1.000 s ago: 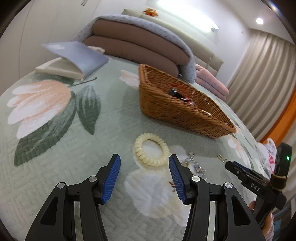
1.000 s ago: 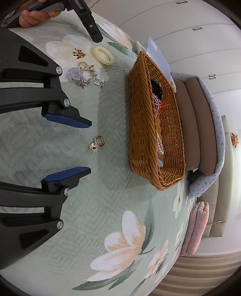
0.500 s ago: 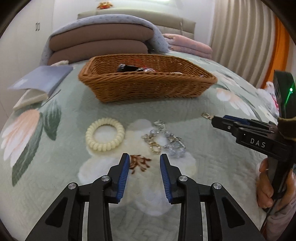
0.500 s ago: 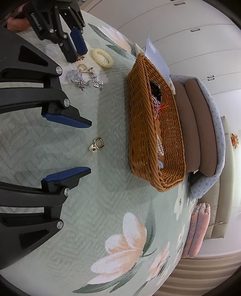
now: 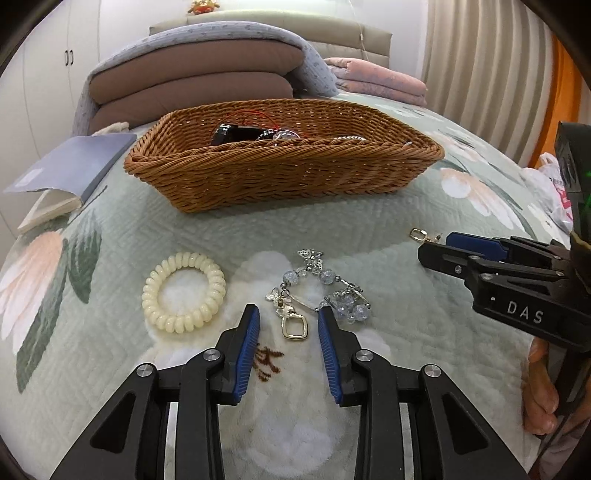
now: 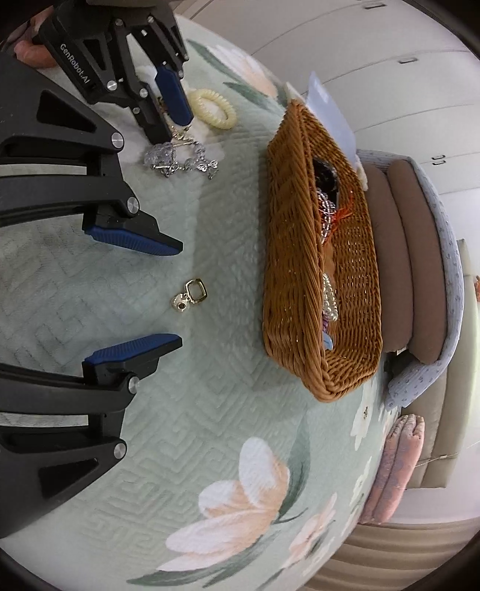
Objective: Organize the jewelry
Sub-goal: 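Grasp the gold ring charm with the right tool while the left tool grasps the silver clasp, then carry both charms into the wicker basket and open both tools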
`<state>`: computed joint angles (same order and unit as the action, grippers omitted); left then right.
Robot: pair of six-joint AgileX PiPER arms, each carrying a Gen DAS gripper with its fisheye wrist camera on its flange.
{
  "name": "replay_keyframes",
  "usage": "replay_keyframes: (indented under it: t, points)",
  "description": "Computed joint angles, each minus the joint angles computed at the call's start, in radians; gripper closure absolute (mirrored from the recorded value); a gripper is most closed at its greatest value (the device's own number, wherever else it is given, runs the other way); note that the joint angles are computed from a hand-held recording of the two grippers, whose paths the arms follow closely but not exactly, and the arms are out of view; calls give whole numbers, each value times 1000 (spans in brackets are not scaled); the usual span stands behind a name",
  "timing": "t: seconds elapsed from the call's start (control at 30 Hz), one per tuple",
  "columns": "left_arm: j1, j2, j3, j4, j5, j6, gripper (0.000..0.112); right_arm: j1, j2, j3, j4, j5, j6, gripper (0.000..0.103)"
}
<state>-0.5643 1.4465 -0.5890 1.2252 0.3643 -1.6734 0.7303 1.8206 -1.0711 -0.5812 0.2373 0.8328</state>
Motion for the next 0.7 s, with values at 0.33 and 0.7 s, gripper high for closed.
replay_keyframes:
  t: [0.33, 0.7]
  points:
    - [-5, 17, -11, 20, 15, -26, 86, 72, 53, -72, -235, 127, 205, 75]
    - [14, -16, 33, 149, -29, -163, 97, 93, -21, 44, -552, 55, 538, 90]
